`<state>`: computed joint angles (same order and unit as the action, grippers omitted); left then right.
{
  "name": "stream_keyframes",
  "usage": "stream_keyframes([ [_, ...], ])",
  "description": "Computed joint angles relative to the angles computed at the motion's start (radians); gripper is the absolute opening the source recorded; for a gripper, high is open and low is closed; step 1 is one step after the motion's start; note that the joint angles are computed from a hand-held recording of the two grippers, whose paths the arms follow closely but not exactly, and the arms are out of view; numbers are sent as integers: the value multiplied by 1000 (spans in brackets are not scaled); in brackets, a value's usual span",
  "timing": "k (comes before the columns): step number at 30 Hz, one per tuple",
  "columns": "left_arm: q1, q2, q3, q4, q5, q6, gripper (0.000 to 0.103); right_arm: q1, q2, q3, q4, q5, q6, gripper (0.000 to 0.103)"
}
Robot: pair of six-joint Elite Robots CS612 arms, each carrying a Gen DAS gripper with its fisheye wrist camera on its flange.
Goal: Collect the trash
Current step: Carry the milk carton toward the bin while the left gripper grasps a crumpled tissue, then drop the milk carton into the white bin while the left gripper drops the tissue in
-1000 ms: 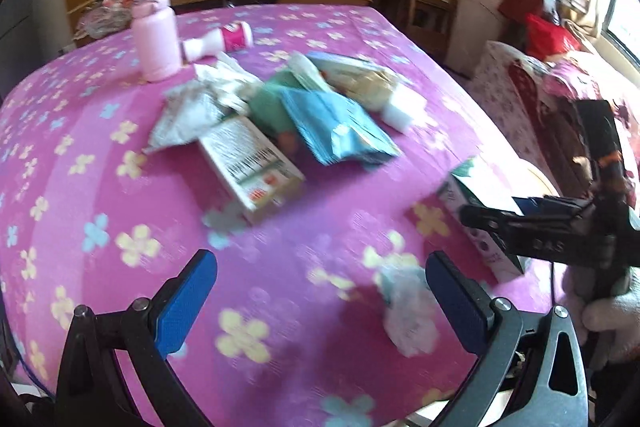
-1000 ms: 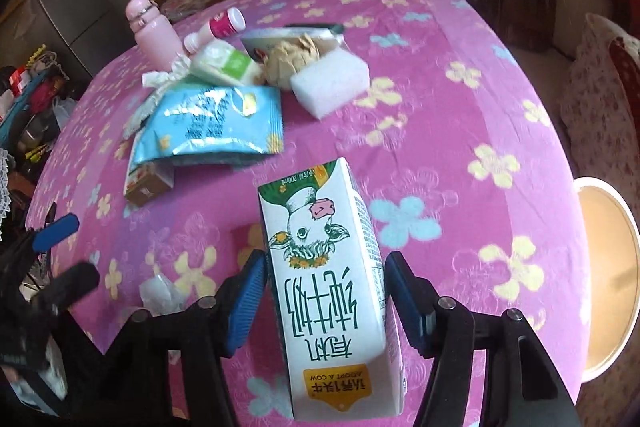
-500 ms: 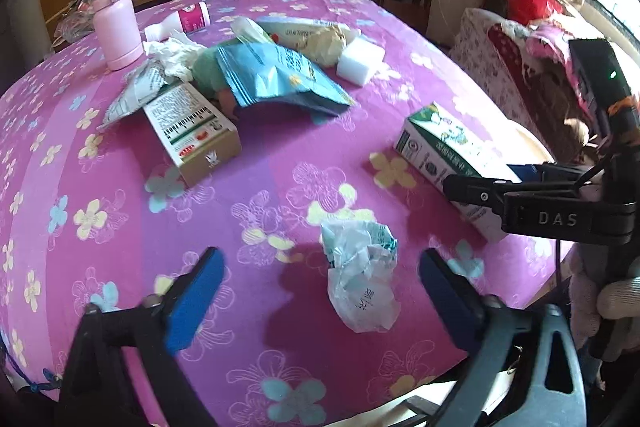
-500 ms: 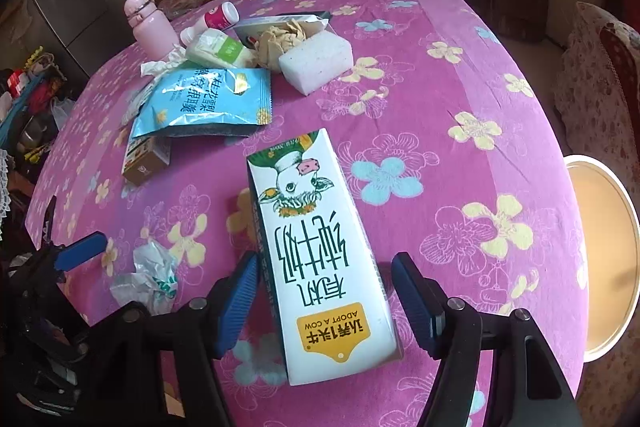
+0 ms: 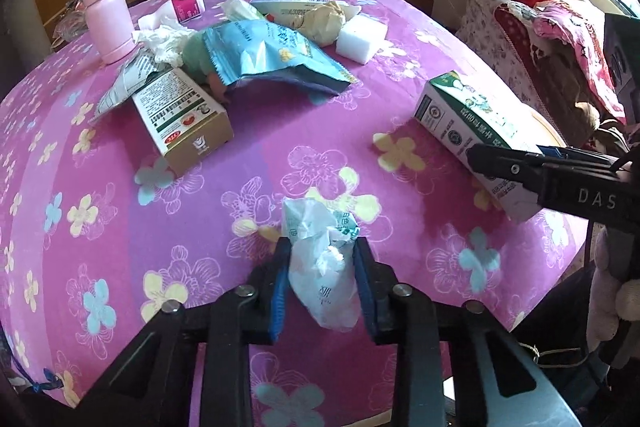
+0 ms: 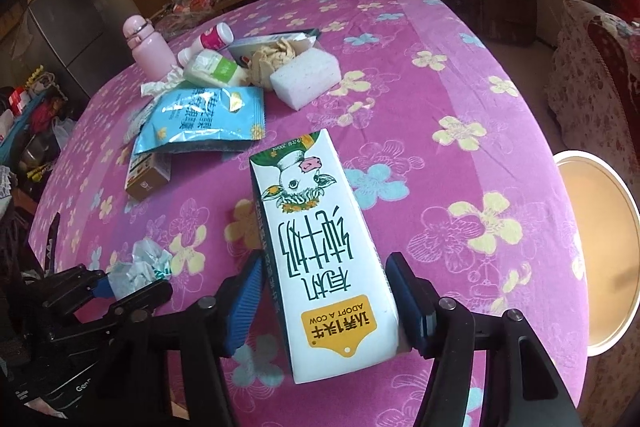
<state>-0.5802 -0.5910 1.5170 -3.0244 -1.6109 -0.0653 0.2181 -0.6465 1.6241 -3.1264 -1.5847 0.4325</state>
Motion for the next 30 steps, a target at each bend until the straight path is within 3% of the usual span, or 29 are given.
stream_keyframes([
  [8,-11,-6,-25,-1,-46,13,28,-36,-42,85,-101,-45,55,64],
  [17,-56,5,-87,20,-108,56,28,-94,-95,212,-174,-117,136,64],
  [23,-88,36,-165,73,-170,70,28,-138,-120,286,-198,-168,192,64],
  [30,-132,91,-285,165,-242,63,28,-202,-118,335,-179,-178,265,64],
])
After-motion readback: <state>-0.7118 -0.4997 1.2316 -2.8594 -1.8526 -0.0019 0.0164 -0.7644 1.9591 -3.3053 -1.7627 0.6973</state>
